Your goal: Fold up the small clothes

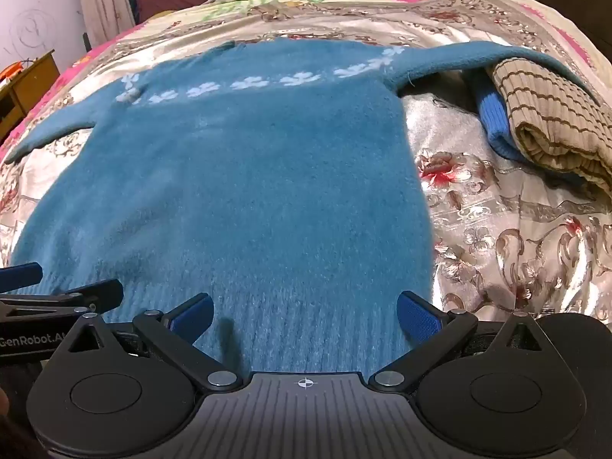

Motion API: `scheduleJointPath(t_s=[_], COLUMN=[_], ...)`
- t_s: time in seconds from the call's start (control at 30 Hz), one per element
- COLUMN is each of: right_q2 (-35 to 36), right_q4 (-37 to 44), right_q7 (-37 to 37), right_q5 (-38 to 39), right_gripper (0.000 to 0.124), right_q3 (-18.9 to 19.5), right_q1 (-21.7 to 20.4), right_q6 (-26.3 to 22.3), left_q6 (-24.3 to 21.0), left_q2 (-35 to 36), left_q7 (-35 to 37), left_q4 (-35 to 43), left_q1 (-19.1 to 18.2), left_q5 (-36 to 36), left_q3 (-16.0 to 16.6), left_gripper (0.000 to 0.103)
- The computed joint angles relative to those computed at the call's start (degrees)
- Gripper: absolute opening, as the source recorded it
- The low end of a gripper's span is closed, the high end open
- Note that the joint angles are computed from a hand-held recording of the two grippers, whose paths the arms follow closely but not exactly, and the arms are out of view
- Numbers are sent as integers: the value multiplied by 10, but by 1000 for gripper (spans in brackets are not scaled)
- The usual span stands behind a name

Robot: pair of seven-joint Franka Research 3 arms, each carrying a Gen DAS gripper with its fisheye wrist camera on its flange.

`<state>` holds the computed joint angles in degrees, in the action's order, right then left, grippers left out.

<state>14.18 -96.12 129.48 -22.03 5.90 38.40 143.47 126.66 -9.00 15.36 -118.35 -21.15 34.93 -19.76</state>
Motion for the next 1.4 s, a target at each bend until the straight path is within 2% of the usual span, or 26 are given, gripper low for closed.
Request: scheduleJointPath(t_s=[1.4], right_q2=[-5], right_q4=[-1], right_q7=[-11], right_q5=[2], right_gripper=[102], right_q3=[5], right_q1=[0], right_q6=[-11], left_q6=[-1], left_q2=[-1], left_q7=[1], left_q4=[-1], left_q1=[-1], left_q5=[-23], left_q3=[1], left_gripper=[103])
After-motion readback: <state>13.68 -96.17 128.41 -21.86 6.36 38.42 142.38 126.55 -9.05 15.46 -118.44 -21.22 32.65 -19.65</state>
